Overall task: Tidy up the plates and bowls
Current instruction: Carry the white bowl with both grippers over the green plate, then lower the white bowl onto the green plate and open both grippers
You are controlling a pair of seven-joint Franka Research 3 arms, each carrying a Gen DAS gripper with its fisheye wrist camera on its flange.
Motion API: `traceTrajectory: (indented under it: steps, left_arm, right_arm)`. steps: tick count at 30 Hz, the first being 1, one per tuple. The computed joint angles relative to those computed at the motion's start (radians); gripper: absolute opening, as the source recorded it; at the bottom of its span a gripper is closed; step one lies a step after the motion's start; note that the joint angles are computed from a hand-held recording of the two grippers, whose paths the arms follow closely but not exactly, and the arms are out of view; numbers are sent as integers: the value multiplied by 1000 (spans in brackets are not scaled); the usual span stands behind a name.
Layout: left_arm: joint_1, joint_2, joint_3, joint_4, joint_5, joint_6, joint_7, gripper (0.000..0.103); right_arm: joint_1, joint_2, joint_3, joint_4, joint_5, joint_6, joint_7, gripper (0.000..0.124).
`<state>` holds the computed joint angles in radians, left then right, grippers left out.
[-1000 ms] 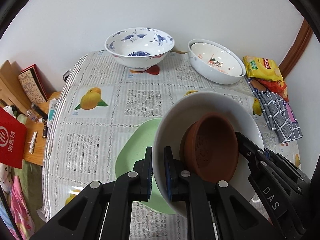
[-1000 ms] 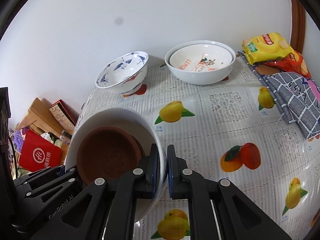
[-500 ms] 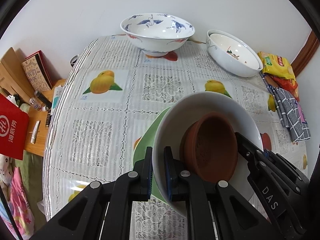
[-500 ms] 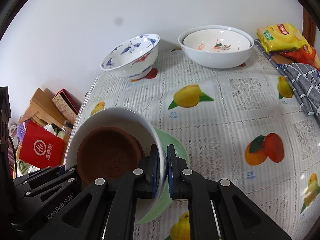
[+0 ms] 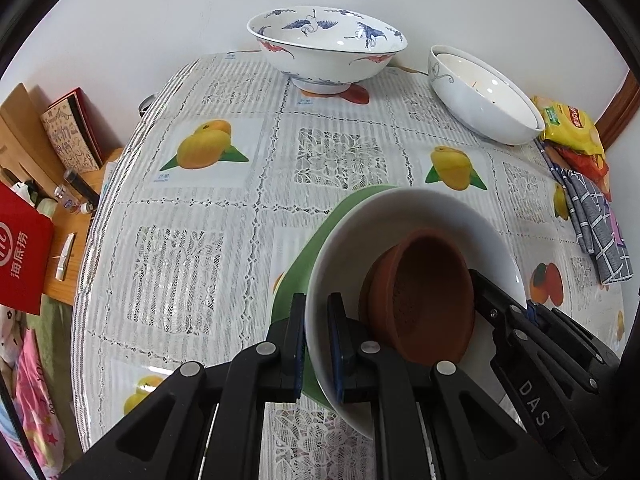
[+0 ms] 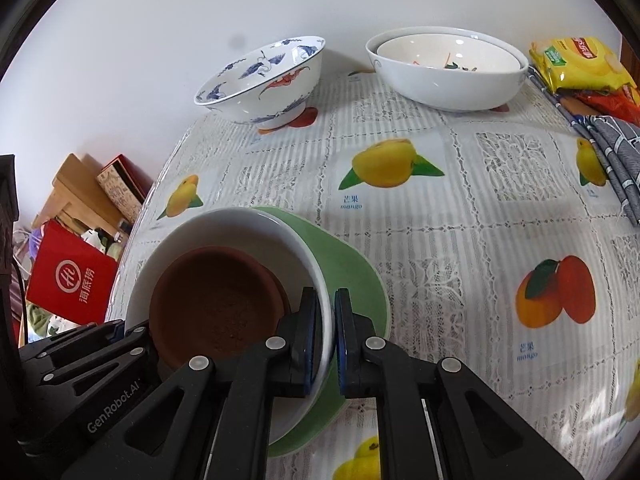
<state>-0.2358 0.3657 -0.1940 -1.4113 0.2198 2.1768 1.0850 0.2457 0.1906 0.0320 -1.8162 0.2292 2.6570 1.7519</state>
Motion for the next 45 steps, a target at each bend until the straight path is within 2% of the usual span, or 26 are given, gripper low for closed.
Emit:
traceTrajectory:
  steps: [7, 8, 13, 20, 26, 31, 33, 37, 41, 45]
  left_arm:
    - [8, 4, -3, 1, -19, 7, 12, 10]
    - [9, 5, -3, 2, -20, 3, 12, 13]
    - [7, 6, 0, 8, -21, -15, 7, 15]
    - [5, -4, -3, 7, -23, -38, 13, 19]
    - [6, -43, -4, -29, -19, -28, 6, 21]
    - [4, -92, -6, -74, -7, -19, -3, 25]
    - [1, -113, -7, -96, 1, -11, -10, 33]
    - [-13, -150, -14, -126, 32, 2, -28, 42]
    - [-33, -182, -26, -150, 59, 27, -40, 50]
    - [-61, -218, -36, -178, 116, 49, -63, 52]
  right_arm:
    - [-14, 9, 13, 8, 63, 12, -62, 11]
    - [-14, 9, 13, 9, 65, 11, -65, 11]
    - [6, -1, -4, -3, -7, 17, -38, 12]
    - [4, -26, -5, -27, -26, 15, -33, 20]
    - [0, -58, -2, -51, -42, 6, -48, 23]
    - [0, -103, -2, -94, -67, 9, -39, 29]
    - [-3, -128, -2, -116, -82, 9, -30, 33]
    - [-12, -193, -1, -162, -134, 0, -9, 37]
    - [-43, -290, 13, -238, -280, 17, 89, 46]
    - [-107, -393, 44, -315, -416, 32, 197, 54]
